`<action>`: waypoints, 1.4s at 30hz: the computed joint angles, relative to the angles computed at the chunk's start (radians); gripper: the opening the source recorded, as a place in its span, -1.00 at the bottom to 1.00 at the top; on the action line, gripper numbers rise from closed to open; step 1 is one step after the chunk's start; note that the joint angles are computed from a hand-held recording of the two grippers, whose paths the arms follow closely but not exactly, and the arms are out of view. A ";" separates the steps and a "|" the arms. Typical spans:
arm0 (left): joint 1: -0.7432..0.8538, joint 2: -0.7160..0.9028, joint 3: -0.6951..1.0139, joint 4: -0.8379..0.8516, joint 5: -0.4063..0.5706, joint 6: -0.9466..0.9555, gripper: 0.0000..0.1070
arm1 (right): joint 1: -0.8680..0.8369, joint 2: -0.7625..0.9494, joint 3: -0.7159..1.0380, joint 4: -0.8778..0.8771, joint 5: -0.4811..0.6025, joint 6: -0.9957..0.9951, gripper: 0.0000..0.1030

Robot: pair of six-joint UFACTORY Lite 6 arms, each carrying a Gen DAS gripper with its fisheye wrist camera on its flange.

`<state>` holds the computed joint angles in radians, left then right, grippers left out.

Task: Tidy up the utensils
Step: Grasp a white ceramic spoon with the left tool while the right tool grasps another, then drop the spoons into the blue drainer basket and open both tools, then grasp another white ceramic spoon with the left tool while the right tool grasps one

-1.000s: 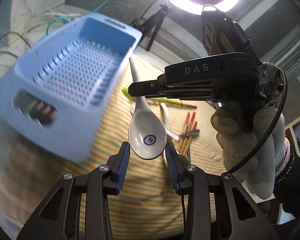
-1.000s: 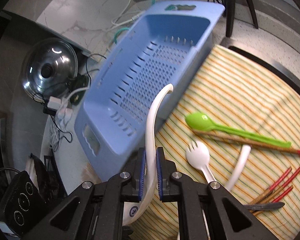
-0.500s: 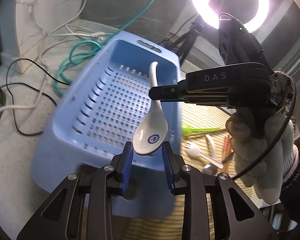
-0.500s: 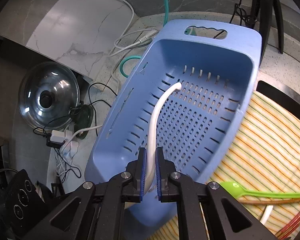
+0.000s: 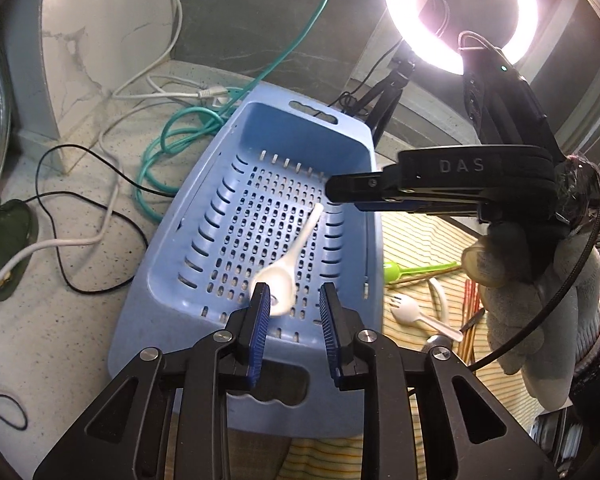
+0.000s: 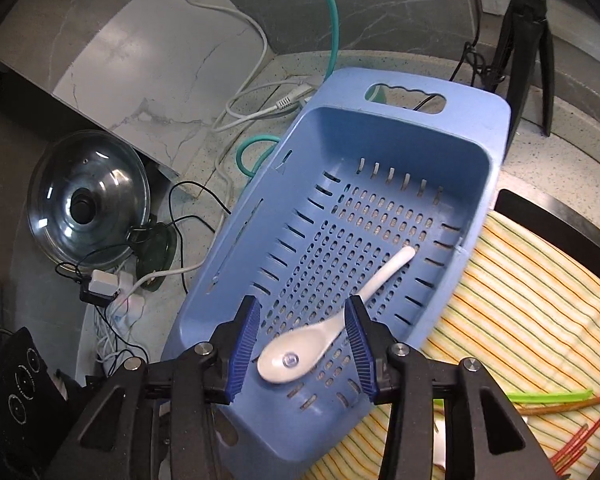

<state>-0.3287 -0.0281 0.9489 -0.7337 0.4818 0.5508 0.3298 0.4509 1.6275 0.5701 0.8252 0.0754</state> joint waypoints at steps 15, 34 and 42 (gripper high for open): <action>-0.271 -0.216 -0.142 0.244 -0.048 -0.423 -0.06 | -0.128 -0.545 -0.445 -0.095 0.078 -0.005 -0.21; -0.768 -0.209 -0.146 0.936 -0.099 -1.505 -0.06 | -0.575 -0.994 -0.808 -0.078 0.324 -0.375 -0.15; -0.939 -0.283 -0.213 1.193 0.006 -1.960 -0.06 | -0.659 -1.014 -0.880 -0.039 0.394 -0.507 -0.15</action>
<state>-1.2677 -0.3111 0.7360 0.4590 0.4874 -1.4094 -0.3295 -0.5629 0.7476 0.5316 1.2192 -0.4317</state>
